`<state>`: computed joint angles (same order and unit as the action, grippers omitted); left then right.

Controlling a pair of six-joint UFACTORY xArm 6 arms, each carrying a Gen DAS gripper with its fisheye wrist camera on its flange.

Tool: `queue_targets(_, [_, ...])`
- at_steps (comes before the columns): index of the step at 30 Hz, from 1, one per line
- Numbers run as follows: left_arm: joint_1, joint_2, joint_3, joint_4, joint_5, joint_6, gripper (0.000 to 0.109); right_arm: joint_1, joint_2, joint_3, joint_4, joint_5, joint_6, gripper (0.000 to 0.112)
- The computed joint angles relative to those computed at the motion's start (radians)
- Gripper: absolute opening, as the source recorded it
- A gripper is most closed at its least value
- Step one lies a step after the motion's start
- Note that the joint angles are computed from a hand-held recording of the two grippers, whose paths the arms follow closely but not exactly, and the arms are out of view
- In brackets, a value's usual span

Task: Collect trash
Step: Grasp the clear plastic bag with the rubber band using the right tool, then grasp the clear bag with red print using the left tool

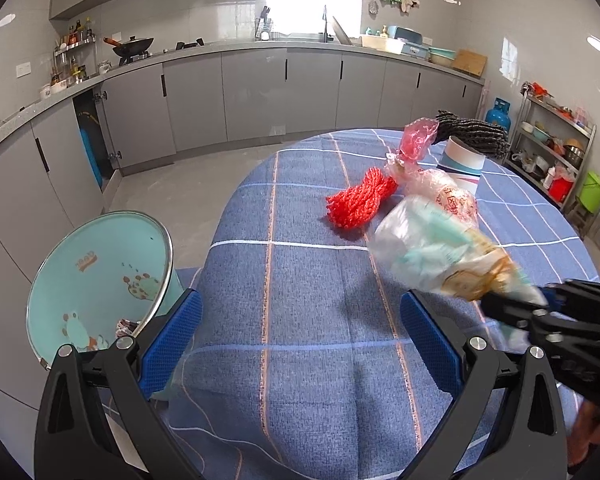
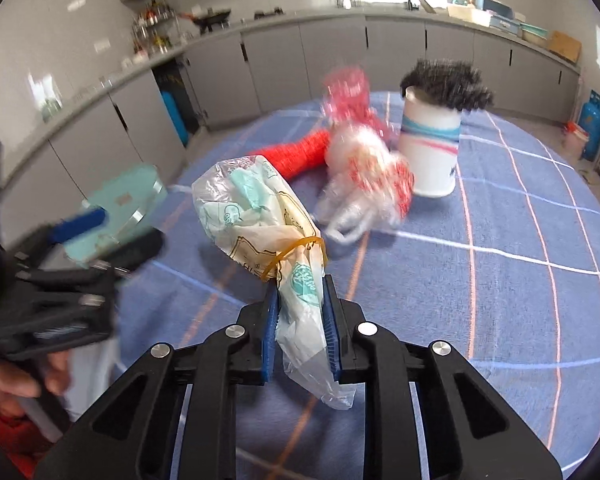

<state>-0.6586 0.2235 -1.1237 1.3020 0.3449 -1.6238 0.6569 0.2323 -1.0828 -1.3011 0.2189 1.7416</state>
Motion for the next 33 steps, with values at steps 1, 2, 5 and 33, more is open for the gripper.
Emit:
queue_targets(1, [0.0, 0.001, -0.003, -0.002, 0.0, 0.003, 0.097, 0.006, -0.023, 0.008, -0.072, 0.02, 0.081, 0.021])
queue_targets(2, [-0.001, 0.005, -0.008, -0.004, 0.0, 0.004, 0.096, 0.007, -0.037, 0.011, -0.105, 0.039, 0.122, 0.021])
queue_targets(5, [-0.006, 0.021, -0.035, -0.009, -0.008, 0.011, 0.096, 0.021, -0.095, 0.047, -0.151, 0.152, 0.233, 0.021])
queue_targets(33, [-0.143, 0.676, -0.943, -0.641, 0.18, 0.626, 0.052, -0.067, -0.282, 0.33, -0.181, 0.294, 0.624, 0.023])
